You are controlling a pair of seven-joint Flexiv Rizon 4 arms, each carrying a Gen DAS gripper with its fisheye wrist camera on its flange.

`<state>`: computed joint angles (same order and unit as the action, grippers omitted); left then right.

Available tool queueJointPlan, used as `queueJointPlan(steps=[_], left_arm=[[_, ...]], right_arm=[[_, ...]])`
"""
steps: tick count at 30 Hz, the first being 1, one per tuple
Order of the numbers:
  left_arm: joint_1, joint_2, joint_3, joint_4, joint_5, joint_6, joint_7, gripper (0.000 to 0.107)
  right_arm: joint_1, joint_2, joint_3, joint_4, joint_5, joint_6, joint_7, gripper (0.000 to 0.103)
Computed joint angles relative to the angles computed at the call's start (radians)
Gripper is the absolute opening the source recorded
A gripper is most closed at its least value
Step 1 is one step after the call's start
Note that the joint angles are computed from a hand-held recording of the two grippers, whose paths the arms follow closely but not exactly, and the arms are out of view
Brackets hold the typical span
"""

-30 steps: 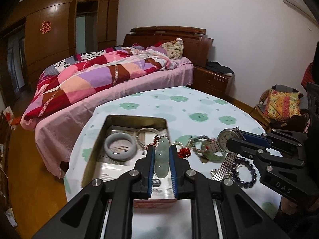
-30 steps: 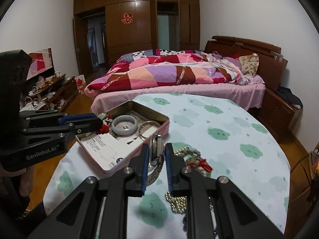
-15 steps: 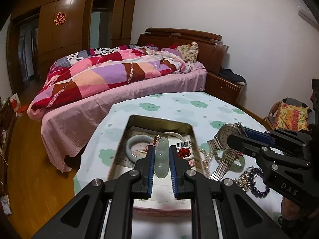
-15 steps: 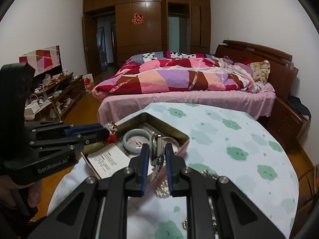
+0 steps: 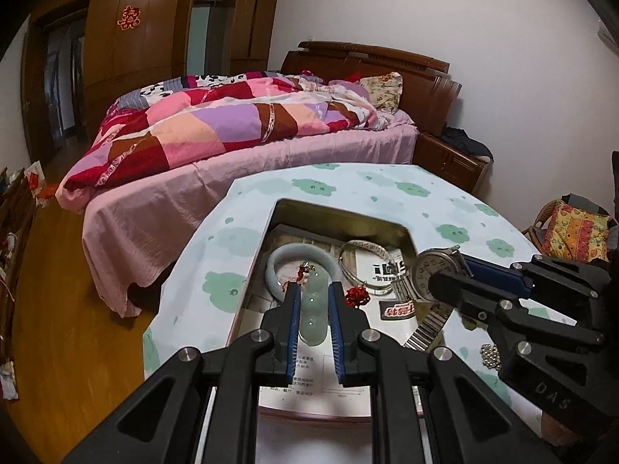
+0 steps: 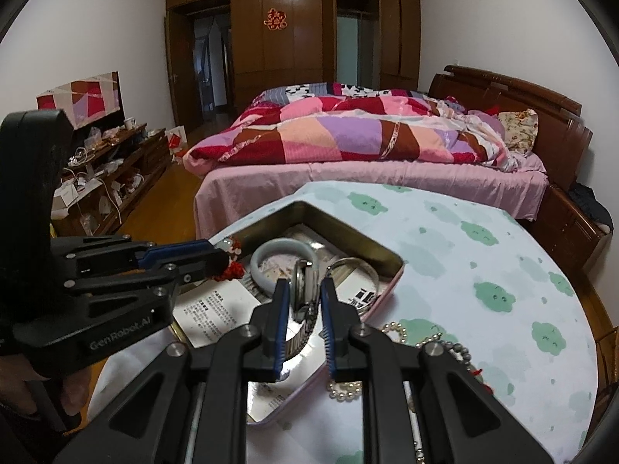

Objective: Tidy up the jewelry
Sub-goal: 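Carry the jade pendant in the left tool and the watch in the right tool to the tin, then open the left tool dropping the pendant while the right tool releases the watch into the tin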

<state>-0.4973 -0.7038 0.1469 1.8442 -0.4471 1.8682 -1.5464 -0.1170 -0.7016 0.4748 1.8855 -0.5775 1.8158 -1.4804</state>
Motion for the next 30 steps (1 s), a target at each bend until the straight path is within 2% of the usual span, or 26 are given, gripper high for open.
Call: queueJointPlan(steps=[30], left_arm=[[0.006, -0.038, 0.039, -0.036, 0.058, -0.084, -0.076, 0.014]], right_arm=[[0.082, 0.001, -0.033, -0.011, 0.150, -0.102, -0.115, 0.018]])
